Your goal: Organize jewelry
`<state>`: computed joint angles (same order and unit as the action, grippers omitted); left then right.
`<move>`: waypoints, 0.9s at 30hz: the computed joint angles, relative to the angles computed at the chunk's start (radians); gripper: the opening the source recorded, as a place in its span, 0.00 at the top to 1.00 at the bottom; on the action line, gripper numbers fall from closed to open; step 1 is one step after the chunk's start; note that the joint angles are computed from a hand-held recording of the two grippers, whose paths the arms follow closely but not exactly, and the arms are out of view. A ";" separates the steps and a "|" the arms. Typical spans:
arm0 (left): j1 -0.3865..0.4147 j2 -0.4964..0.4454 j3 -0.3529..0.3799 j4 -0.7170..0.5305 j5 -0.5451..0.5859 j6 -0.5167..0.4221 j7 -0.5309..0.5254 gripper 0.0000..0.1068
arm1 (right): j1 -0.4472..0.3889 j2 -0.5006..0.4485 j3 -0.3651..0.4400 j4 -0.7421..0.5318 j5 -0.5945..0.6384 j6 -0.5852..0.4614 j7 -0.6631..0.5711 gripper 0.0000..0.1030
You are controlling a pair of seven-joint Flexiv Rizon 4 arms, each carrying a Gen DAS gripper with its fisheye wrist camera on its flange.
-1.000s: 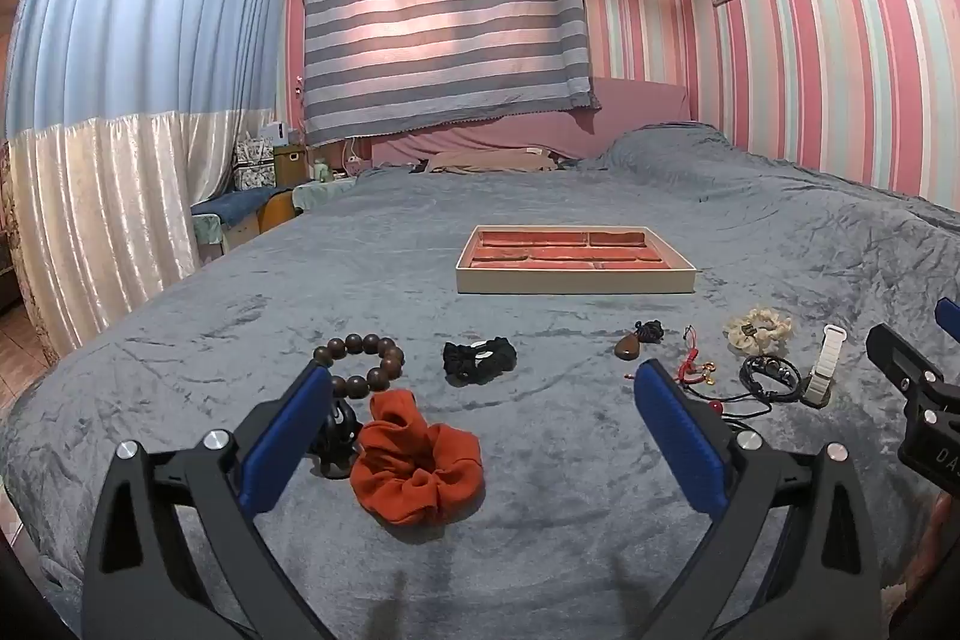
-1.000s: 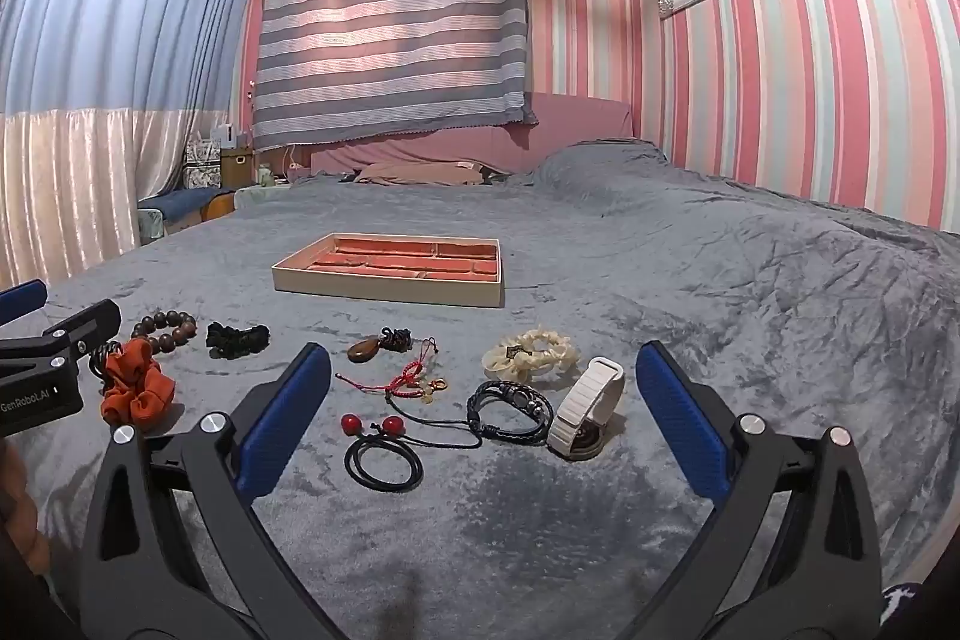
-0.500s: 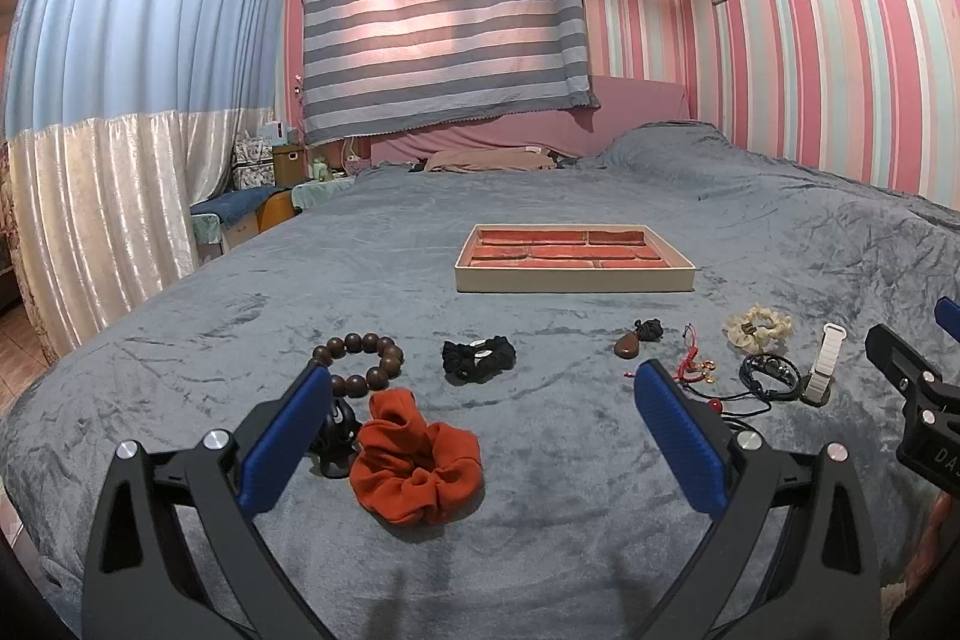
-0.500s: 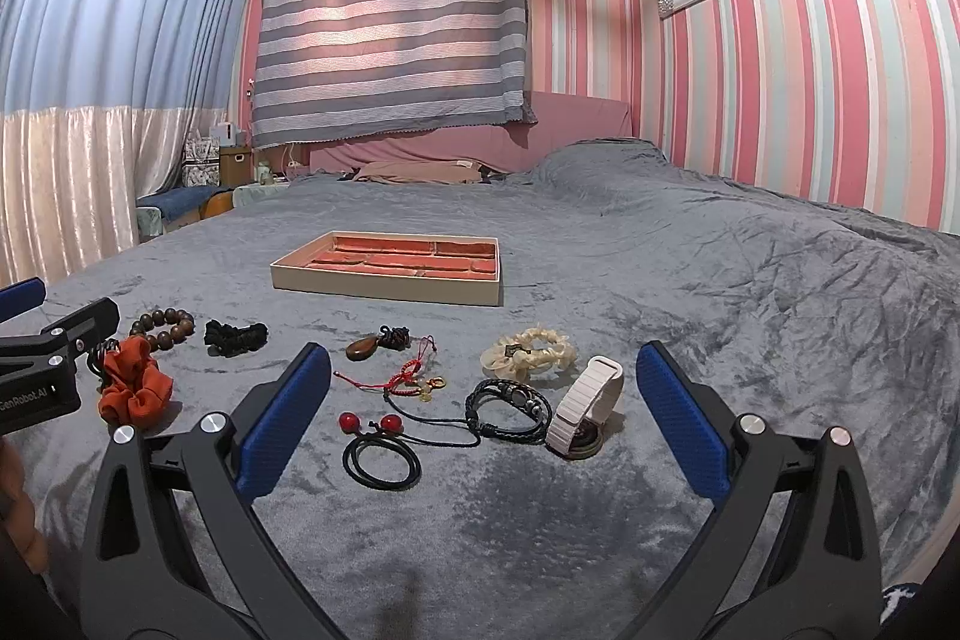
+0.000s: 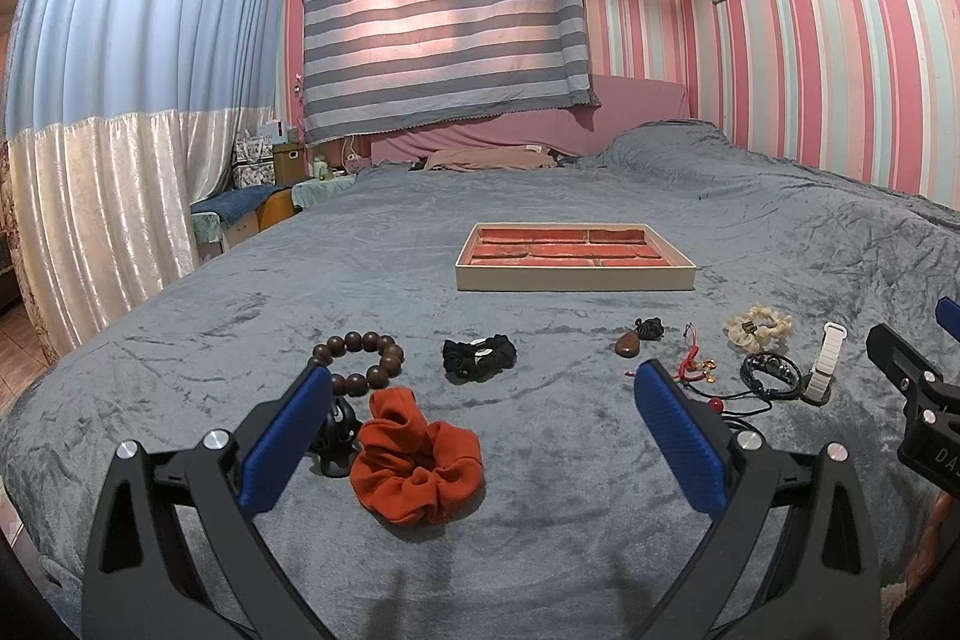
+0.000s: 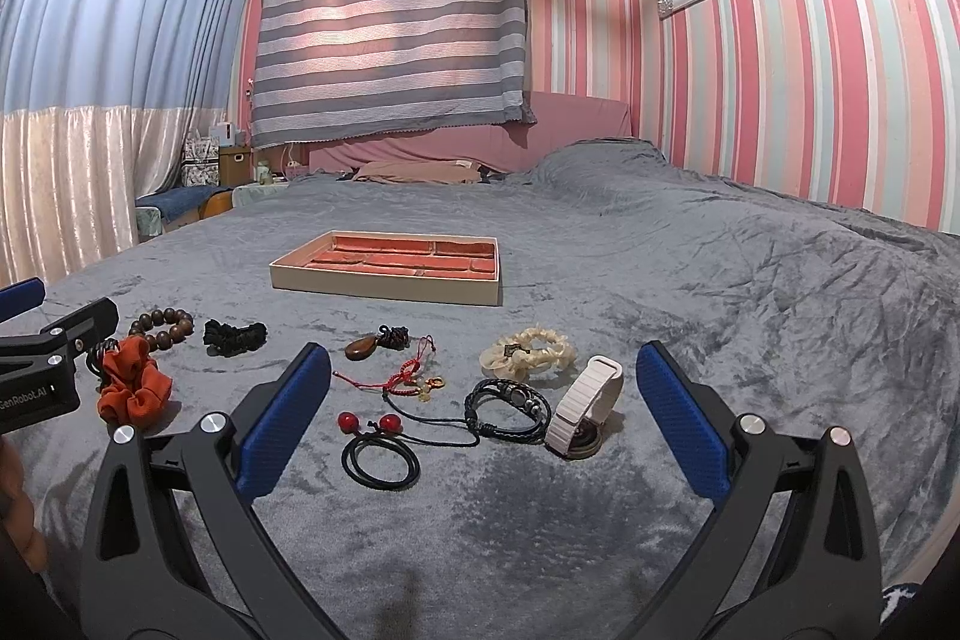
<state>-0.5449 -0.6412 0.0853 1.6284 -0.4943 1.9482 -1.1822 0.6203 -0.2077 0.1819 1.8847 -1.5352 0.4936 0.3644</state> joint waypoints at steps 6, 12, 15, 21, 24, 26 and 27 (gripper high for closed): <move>-0.001 -0.001 0.002 -0.001 0.001 0.000 -0.001 0.08 | 0.000 -0.002 -0.001 -0.002 0.000 0.001 0.000 0.04; 0.010 -0.003 -0.007 -0.001 0.010 0.003 -0.004 0.08 | 0.000 0.000 0.000 0.001 0.001 0.001 0.000 0.04; 0.010 -0.003 -0.008 0.000 0.010 0.001 -0.005 0.08 | 0.000 -0.003 -0.001 -0.002 0.001 0.001 -0.001 0.04; 0.011 0.000 -0.006 0.004 0.013 0.000 -0.008 0.08 | -0.003 -0.001 -0.002 0.004 -0.002 0.005 0.002 0.04; 0.011 0.000 -0.007 0.003 0.015 0.001 -0.008 0.08 | -0.004 -0.003 -0.002 0.001 -0.001 0.006 0.002 0.04; 0.010 -0.001 -0.005 0.003 0.014 -0.002 -0.007 0.08 | -0.004 -0.002 -0.002 0.002 0.000 0.007 0.001 0.04; 0.008 0.000 -0.003 0.003 0.013 -0.004 -0.007 0.08 | -0.004 -0.003 -0.002 0.002 0.000 0.008 0.001 0.04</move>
